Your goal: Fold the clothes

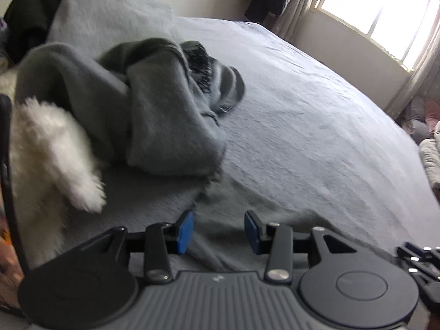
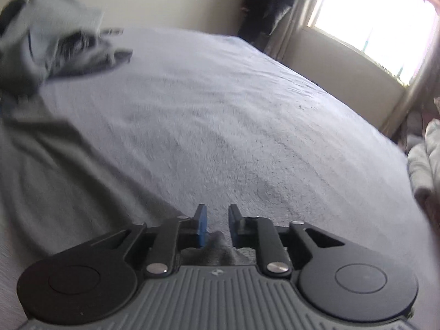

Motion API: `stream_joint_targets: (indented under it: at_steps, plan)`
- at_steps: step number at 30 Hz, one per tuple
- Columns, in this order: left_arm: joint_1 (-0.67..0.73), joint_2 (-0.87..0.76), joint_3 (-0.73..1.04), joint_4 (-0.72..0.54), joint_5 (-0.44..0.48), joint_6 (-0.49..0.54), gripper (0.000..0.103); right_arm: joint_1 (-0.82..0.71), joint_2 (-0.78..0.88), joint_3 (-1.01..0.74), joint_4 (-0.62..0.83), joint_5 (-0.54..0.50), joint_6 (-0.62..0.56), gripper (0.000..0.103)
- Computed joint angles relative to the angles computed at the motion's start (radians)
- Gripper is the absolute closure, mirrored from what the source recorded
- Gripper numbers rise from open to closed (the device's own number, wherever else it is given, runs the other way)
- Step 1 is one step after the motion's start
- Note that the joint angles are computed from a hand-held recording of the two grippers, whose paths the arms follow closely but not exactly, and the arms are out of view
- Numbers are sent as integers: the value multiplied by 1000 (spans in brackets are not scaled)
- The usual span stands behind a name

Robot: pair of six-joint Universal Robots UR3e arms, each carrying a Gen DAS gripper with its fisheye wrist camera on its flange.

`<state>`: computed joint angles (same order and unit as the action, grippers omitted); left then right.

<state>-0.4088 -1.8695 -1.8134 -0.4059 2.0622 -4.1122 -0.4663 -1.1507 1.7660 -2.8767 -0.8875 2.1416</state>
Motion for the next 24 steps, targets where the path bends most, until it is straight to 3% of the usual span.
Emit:
stream_joint_targets:
  at_steps: [4, 9, 11, 14, 17, 21, 24]
  plan:
    - [22, -6, -11, -10, -14, -1, 60, -27, -93, 77, 38, 29, 37, 76]
    - [1, -39, 38, -64, 38, 36, 63, -98, -251, 230, 92, 55, 30, 71]
    - [-23, -83, 87, -104, 98, 83, 88, -141, -319, 294, 129, 67, 10, 70]
    - [-40, -138, 123, -88, 153, 144, 98, -224, -444, 386, 277, 118, -84, 66]
    - [-58, -172, 139, -62, 210, 144, 99, -278, -544, 443, 434, 133, -197, 66]
    - [-80, -192, 153, -38, 328, 115, 99, -299, -597, 476, 523, 126, -263, 66]
    - [-39, -183, 145, -76, 253, 113, 99, -299, -607, 485, 546, 132, -277, 66]
